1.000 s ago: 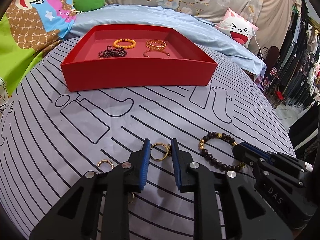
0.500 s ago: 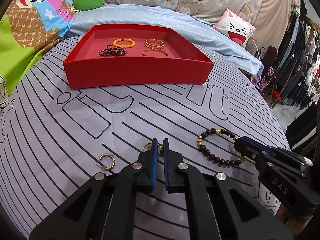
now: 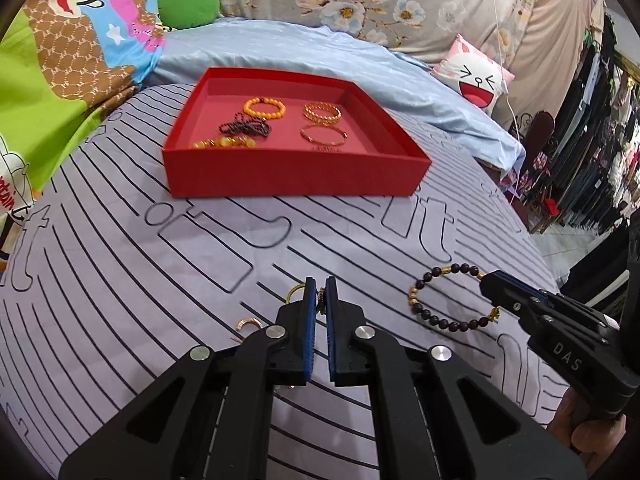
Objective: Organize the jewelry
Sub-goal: 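Carry the gold ring and black bracelet into the red tray and open both tools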
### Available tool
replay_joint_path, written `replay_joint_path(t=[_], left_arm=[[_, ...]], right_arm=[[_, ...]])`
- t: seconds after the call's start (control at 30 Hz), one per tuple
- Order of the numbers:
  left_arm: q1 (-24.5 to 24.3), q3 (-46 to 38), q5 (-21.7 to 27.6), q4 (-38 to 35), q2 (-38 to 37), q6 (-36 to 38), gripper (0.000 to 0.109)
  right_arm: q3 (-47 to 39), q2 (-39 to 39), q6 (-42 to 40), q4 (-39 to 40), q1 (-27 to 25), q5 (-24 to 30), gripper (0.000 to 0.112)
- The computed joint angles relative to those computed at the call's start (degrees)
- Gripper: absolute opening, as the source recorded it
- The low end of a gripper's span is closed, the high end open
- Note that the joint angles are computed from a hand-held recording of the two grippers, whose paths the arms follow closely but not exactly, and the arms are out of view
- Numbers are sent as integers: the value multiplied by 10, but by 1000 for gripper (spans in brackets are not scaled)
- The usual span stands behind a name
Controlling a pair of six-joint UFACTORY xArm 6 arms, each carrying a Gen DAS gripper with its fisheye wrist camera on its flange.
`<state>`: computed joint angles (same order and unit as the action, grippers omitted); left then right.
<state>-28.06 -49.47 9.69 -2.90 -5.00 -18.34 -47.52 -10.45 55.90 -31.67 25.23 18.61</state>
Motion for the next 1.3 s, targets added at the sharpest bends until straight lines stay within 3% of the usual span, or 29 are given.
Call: replay_joint_path(t=[0.3,0.47,0.6,0.93,1.3], left_arm=[[27,-55,26,-57,1,76,4],[48,-117,37,-47,32,97,4],[66,-194,52,-52,86,112,4],[100,-383,117,-128,234,184,4],[122,-582,199,-100,385,165,4]], right_arm=[[-63,17,-39,-8,-16,-1,8],[-136,70,-137,84,-29,-25,8],[-220,130,-182,105,-27,-14,8],[-472,332,-365,290,-19,38,8],[-687,504,-413,375,-21,140,8]])
